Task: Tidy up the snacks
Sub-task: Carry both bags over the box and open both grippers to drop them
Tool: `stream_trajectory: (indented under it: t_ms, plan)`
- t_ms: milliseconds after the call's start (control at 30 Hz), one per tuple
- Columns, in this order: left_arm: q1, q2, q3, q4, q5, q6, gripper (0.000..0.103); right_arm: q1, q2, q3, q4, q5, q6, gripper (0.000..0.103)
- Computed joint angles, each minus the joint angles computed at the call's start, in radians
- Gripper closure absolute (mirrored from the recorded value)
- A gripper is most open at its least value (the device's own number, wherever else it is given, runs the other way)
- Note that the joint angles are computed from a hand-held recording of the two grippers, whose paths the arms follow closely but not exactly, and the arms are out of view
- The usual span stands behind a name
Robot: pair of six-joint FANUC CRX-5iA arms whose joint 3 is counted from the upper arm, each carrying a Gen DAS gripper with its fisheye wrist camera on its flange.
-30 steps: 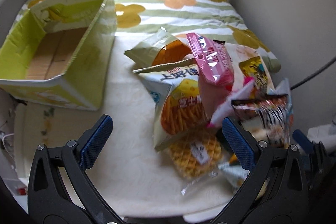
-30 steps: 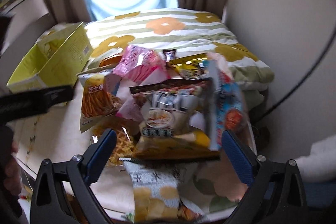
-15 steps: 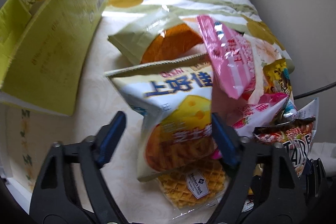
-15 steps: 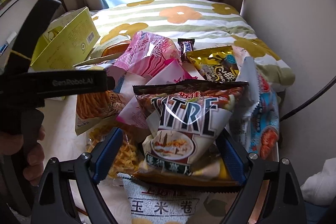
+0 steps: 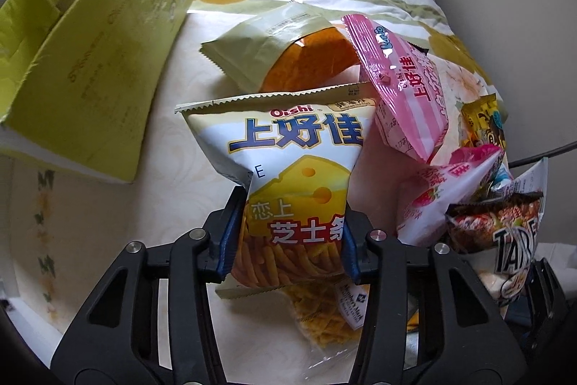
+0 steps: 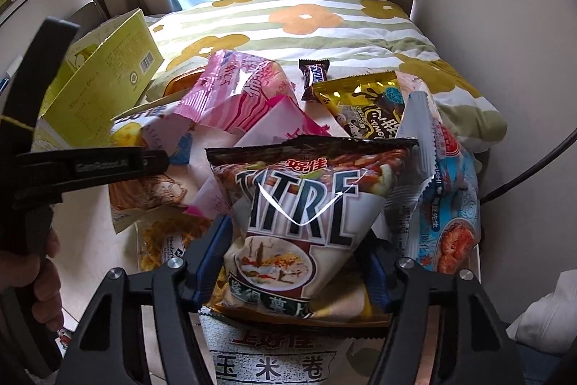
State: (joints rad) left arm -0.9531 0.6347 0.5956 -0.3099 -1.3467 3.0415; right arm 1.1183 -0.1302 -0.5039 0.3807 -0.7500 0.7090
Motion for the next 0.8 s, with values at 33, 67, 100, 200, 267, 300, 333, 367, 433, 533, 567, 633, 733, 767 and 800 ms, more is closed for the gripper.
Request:
stream_trajectory:
  t_ms: [33, 67, 100, 200, 267, 300, 333, 367, 433, 533, 567, 633, 733, 767, 800]
  plan:
    - [-0.001, -0.003, -0.004, 0.001, 0.0, 0.001, 0.061, 0.0, 0.0, 0.0, 0.0, 0.001, -0.002, 0.042]
    - [-0.004, -0.01, -0.012, 0.001, 0.001, 0.006, 0.061, 0.001, 0.0, 0.001, 0.001, 0.0, -0.006, 0.043]
    - [-0.006, -0.014, -0.015, -0.001, 0.001, 0.007, 0.061, 0.002, -0.001, -0.001, 0.003, -0.001, -0.012, 0.046]
    - [-0.018, -0.025, -0.009, -0.018, -0.021, 0.003, 0.062, 0.003, -0.006, -0.002, 0.002, 0.002, -0.028, 0.052]
    - [-0.026, -0.037, -0.01, -0.029, -0.027, 0.003, 0.063, 0.003, -0.013, -0.001, -0.003, 0.003, -0.036, 0.053]
    - [-0.032, -0.044, -0.01, -0.038, -0.033, 0.006, 0.063, 0.004, -0.018, -0.002, -0.002, 0.004, -0.042, 0.053]
    - [-0.035, -0.05, -0.013, -0.042, -0.036, 0.009, 0.063, 0.006, -0.023, -0.002, 0.002, 0.005, -0.048, 0.053]
    - [-0.039, -0.056, -0.016, -0.047, -0.038, 0.013, 0.063, 0.01, -0.028, -0.002, 0.01, 0.003, -0.055, 0.053]
    - [-0.049, -0.073, -0.025, -0.06, -0.035, 0.025, 0.063, 0.022, -0.037, -0.004, 0.037, 0.0, -0.074, 0.053]
    - [-0.068, -0.099, -0.031, -0.095, -0.04, 0.024, 0.063, 0.045, -0.051, -0.009, 0.09, -0.002, -0.121, 0.054]
    - [-0.076, -0.11, -0.029, -0.115, -0.046, 0.018, 0.063, 0.051, -0.053, -0.009, 0.106, -0.002, -0.137, 0.054]
    - [-0.088, -0.129, -0.024, -0.145, -0.057, -0.005, 0.063, 0.068, -0.058, -0.013, 0.159, 0.0, -0.194, 0.054]
    - [-0.101, -0.156, -0.023, -0.183, -0.073, -0.022, 0.063, 0.089, -0.057, -0.006, 0.213, -0.003, -0.26, 0.054]
    - [-0.105, -0.177, -0.036, -0.196, -0.071, -0.019, 0.063, 0.094, -0.056, 0.0, 0.221, -0.004, -0.269, 0.054]
    - [-0.108, -0.199, -0.05, -0.208, -0.068, -0.018, 0.063, 0.1, -0.051, 0.013, 0.229, -0.006, -0.276, 0.054]
